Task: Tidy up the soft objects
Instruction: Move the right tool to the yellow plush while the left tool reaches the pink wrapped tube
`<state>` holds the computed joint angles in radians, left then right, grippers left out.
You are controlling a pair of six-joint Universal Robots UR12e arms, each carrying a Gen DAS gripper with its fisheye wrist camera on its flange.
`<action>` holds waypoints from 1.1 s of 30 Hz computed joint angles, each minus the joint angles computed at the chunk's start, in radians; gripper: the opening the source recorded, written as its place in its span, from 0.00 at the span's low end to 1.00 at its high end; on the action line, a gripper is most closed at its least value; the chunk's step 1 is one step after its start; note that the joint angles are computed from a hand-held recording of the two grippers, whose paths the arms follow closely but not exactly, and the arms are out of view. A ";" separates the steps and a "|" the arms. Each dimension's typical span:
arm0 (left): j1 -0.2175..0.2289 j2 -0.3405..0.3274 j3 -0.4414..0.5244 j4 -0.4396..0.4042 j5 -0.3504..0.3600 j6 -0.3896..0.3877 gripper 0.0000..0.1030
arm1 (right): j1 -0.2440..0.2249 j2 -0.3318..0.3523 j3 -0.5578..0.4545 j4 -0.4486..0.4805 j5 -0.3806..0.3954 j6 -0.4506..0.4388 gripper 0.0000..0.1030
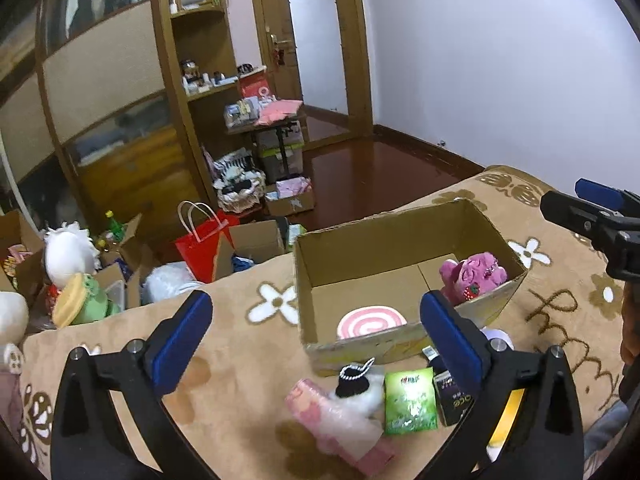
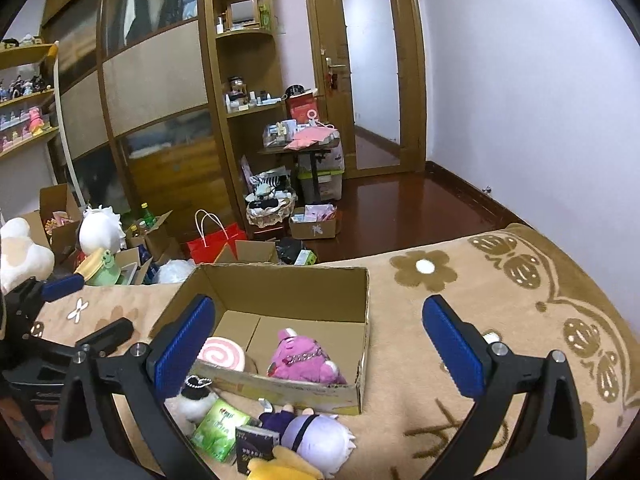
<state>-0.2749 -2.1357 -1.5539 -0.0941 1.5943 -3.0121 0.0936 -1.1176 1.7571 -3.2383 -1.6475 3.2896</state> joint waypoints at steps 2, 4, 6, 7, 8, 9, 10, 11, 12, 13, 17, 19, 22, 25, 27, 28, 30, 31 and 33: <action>0.002 0.018 -0.016 -0.013 0.001 -0.014 1.00 | 0.004 -0.011 0.009 -0.002 -0.006 -0.004 1.00; 0.005 0.030 -0.027 -0.034 -0.001 -0.028 1.00 | 0.008 -0.023 0.019 -0.002 -0.014 -0.008 1.00; 0.008 0.041 -0.038 -0.052 0.008 -0.037 1.00 | 0.012 -0.032 0.026 -0.002 -0.015 -0.013 1.00; 0.010 0.048 -0.045 -0.062 0.018 -0.046 1.00 | 0.014 -0.036 0.028 0.002 -0.017 -0.012 1.00; 0.011 0.053 -0.049 -0.072 0.021 -0.053 1.00 | 0.015 -0.041 0.030 0.006 -0.017 -0.010 1.00; 0.014 0.058 -0.057 -0.080 0.022 -0.059 1.00 | 0.016 -0.046 0.034 0.011 -0.013 -0.007 1.00; 0.017 0.061 -0.060 -0.085 0.022 -0.063 1.00 | 0.017 -0.049 0.036 0.014 -0.013 -0.004 1.00; 0.019 0.064 -0.063 -0.090 0.022 -0.066 1.00 | 0.019 -0.053 0.040 0.015 -0.011 -0.001 1.00; 0.020 0.066 -0.066 -0.092 0.024 -0.067 1.00 | 0.020 -0.057 0.044 0.016 -0.007 -0.002 1.00; 0.021 0.069 -0.070 -0.094 0.029 -0.070 1.00 | 0.021 -0.060 0.047 0.017 -0.006 -0.003 1.00; 0.025 0.074 -0.075 -0.104 0.038 -0.077 1.00 | 0.028 -0.072 0.063 0.029 0.003 0.007 1.00; 0.029 0.077 -0.078 -0.125 0.035 -0.083 1.00 | 0.030 -0.077 0.071 0.039 0.006 0.010 1.00; 0.033 0.078 -0.077 -0.150 0.023 -0.092 1.00 | 0.034 -0.079 0.082 0.047 0.006 0.007 1.00; 0.032 0.077 -0.077 -0.155 0.027 -0.086 1.00 | 0.039 -0.075 0.083 0.065 0.005 0.003 1.00; 0.031 0.075 -0.076 -0.159 0.029 -0.079 1.00 | 0.043 -0.070 0.083 0.071 -0.003 0.000 1.00; 0.029 0.074 -0.074 -0.165 0.033 -0.075 1.00 | 0.045 -0.067 0.083 0.075 -0.003 0.000 1.00; 0.026 0.070 -0.069 -0.182 0.039 -0.069 1.00 | 0.047 -0.063 0.082 0.084 -0.002 0.006 1.00; 0.026 0.067 -0.065 -0.199 0.036 -0.067 1.00 | 0.047 -0.061 0.081 0.088 0.000 0.008 1.00; 0.026 0.064 -0.060 -0.214 0.032 -0.066 1.00 | 0.048 -0.056 0.080 0.099 0.002 0.013 1.00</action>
